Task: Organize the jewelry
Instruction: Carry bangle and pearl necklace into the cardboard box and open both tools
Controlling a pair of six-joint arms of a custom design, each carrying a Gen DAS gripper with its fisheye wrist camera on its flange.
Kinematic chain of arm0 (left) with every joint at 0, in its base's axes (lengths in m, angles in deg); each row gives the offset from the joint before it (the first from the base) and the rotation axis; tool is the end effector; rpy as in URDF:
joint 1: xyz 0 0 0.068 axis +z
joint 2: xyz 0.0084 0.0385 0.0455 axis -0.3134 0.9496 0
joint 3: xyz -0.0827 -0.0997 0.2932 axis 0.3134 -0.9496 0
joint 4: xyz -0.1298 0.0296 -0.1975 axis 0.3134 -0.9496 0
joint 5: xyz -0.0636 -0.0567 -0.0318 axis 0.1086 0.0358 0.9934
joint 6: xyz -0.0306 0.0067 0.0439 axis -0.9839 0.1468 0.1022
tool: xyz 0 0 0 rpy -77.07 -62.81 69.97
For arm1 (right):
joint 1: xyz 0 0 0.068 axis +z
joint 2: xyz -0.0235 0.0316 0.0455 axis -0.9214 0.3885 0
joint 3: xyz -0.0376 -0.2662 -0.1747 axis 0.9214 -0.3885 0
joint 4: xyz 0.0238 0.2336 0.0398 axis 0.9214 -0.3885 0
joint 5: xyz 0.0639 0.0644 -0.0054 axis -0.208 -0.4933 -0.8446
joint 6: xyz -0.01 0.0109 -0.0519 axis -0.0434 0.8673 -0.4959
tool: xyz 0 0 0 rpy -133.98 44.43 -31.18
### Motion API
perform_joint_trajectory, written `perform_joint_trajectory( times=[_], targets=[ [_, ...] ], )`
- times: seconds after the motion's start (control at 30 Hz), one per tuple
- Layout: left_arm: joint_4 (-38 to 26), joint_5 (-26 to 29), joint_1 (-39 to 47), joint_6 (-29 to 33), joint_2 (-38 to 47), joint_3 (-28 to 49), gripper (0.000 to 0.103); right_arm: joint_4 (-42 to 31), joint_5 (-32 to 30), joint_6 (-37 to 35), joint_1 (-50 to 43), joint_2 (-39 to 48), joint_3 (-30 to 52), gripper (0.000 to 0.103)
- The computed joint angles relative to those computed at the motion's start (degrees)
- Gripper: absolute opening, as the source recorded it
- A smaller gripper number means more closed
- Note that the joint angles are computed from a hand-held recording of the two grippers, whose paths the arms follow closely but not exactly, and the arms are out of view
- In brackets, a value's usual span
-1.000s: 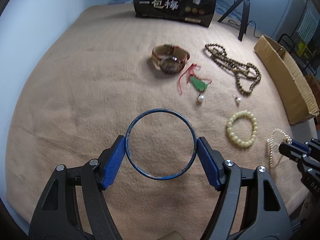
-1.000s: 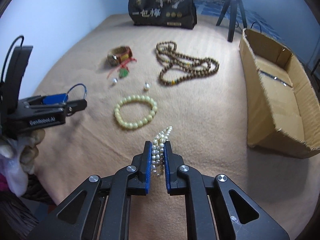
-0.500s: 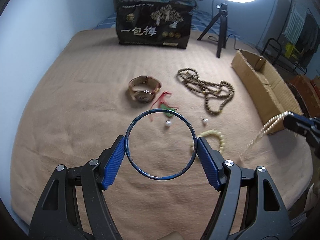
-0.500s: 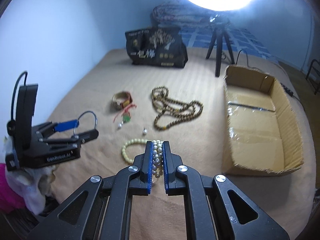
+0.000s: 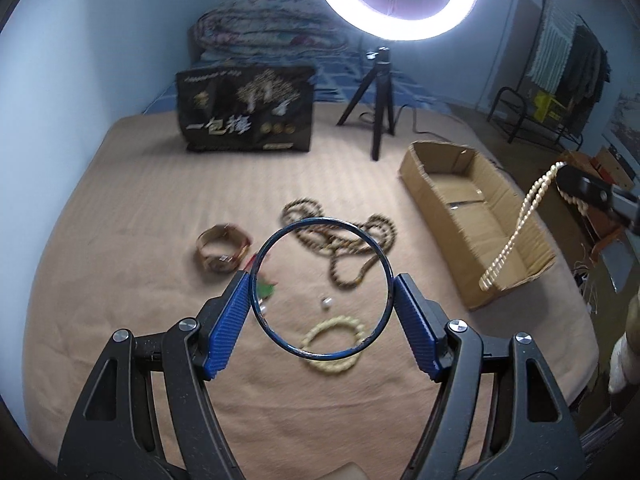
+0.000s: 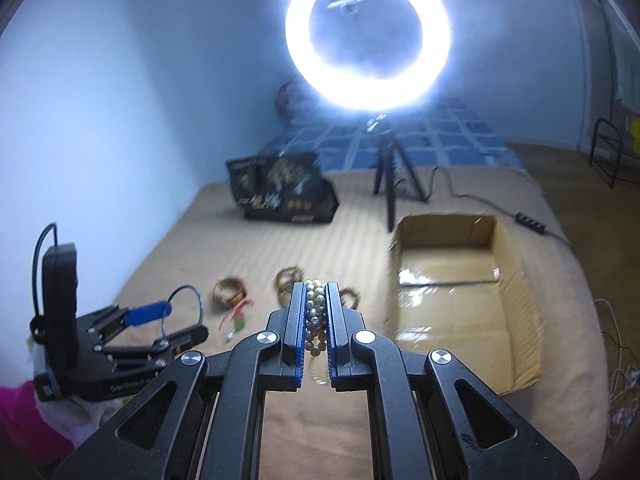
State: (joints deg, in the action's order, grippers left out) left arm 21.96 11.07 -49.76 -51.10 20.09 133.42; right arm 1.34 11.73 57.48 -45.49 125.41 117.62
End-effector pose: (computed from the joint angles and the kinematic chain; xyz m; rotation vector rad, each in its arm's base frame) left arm 0.2710 -0.1548 0.3156 -0.0306 2.4255 -0.1313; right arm 0.3144 0.1319 0.3672 -0.3739 2.2485 0.4775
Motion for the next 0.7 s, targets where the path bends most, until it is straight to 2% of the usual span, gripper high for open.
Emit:
perform_joint_trajectory(
  times=[0.43,0.7],
  targets=[
    [-2.50,1.35,-3.44,2.81,13.56,17.68,0.073,-2.22,-0.05,-2.09,-9.65,2.33,4.79,0.007],
    [-5.67,4.89,-4.19,2.71,24.47,31.13,0.073,-4.38,-0.40,-1.63,-13.96,5.76,6.08,0.007]
  ],
)
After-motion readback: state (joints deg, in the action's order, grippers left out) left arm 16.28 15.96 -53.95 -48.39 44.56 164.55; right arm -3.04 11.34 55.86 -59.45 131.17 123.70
